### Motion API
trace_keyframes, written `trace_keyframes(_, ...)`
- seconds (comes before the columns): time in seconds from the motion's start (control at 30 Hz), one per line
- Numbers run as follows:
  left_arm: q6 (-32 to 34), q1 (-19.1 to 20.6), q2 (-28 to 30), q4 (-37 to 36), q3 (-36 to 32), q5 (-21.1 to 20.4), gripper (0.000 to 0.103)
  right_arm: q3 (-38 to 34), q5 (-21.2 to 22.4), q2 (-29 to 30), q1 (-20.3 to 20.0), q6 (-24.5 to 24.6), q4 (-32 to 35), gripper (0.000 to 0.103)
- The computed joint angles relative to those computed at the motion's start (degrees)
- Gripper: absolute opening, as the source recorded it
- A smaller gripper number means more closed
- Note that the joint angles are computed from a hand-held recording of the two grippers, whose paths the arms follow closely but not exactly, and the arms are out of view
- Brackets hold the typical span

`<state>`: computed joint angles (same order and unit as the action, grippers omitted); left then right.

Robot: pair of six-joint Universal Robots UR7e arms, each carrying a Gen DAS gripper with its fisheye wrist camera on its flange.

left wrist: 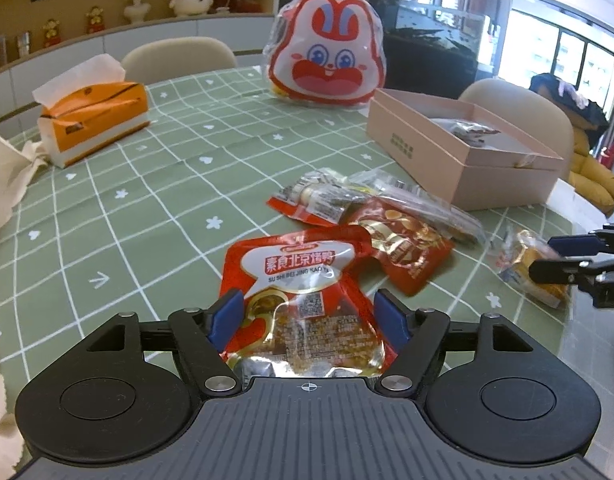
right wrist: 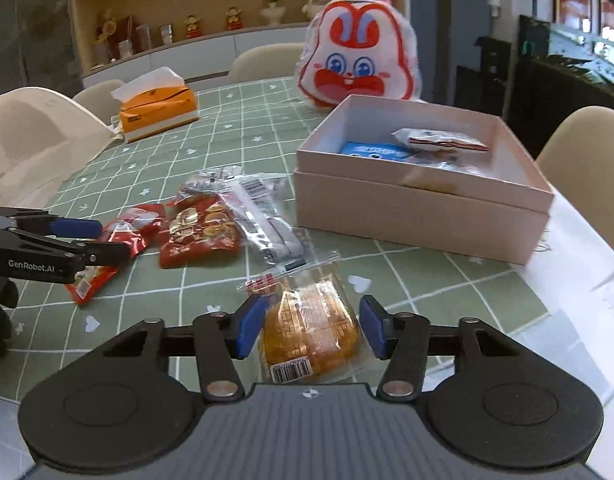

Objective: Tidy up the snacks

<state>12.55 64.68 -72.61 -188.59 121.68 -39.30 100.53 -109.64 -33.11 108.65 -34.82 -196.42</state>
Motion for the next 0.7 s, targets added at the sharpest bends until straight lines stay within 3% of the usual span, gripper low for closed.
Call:
trace_keyframes(0.2, -1.0, -0.7, -1.4, 0.7, 2.2, -1.8, 0.077, 0.4, 0.6, 0.5, 0.6, -1.5, -2.1, 0.067)
trace_keyframes(0.47, -3.0, -3.7, -2.5, 2.7, 5.6, -2.0, 0.075, 0.9, 0.6, 1.1, -1.0, 3.3, -4.4, 0.069)
trace_keyframes(0.7, -6.2, -6.9, -0.7, 3.2, 7.2, -0.5, 0.075, 4.1, 2.9, -0.9, -2.2, 4.4, -6.4, 0.073)
